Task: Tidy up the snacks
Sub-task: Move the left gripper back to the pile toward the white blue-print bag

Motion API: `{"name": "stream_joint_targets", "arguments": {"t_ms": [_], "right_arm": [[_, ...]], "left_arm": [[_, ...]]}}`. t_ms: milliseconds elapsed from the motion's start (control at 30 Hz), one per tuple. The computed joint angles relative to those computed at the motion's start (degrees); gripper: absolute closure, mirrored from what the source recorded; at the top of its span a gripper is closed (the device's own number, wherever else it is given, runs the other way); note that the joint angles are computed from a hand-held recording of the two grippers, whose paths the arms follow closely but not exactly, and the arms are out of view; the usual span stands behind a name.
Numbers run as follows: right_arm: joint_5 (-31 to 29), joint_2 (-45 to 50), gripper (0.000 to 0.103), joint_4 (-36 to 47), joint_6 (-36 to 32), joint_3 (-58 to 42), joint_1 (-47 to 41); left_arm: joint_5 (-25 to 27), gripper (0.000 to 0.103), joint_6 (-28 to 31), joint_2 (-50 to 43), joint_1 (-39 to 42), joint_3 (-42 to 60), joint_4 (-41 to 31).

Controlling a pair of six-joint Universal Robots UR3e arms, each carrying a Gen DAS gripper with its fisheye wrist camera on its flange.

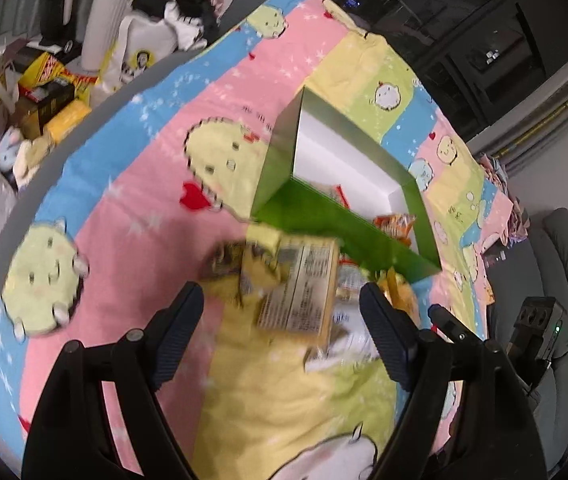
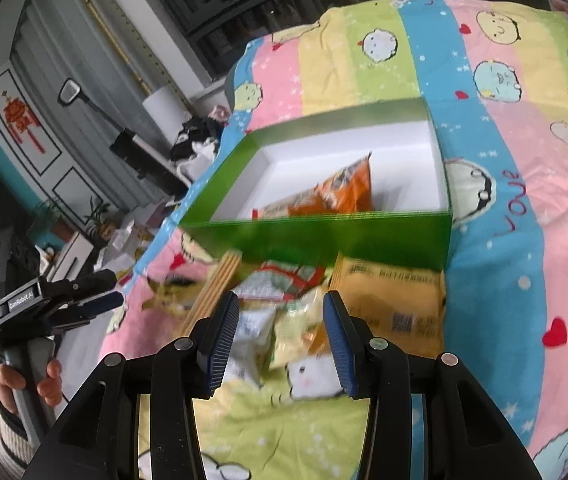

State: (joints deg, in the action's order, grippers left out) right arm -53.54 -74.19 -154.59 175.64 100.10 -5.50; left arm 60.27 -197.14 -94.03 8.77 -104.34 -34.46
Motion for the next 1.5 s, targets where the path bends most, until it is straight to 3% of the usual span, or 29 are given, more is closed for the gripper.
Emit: {"name": "stream_joint_targets", "arguments": {"t_ms": [267, 800, 1100, 1200, 1300, 1500], "right_arm": [[-3.2, -3.0, 0.059, 0.6, -3.5, 5.1, 3.0], [-9.2, 1.9, 0.058, -2.5, -6.9, 4.1, 10.0], [-5.7, 6.9, 0.058, -0.7, -6.2, -0.9, 9.6], [-4.2, 7.8, 0.058, -0.6, -6.1, -1.6, 9.4], [-3.1, 8.8, 0.058, 0.2, -6.0, -2.4, 9.4], [-4.3, 9.9, 0.062, -0.1, -6.1, -2.7, 10.6]], "left_arm": [[-2.1, 0.023, 0.4, 2.3, -1.9, -6.1, 0.8], [-1.5, 0.023, -0.5, -10.2, -10.5, 0.8, 5.7], [-2.3, 0.023, -2.4, -17.1, -12.2, 6.8, 6.8], [-1.6, 0.025, -2.3, -17.5, -12.5, 7.2, 7.1], [-1.4, 0.046, -2.0, -18.3, -12.6, 8.4, 6.2], [0.6, 0.053, -1.5, -19.0, -13.6, 9.4, 5.8]]}}
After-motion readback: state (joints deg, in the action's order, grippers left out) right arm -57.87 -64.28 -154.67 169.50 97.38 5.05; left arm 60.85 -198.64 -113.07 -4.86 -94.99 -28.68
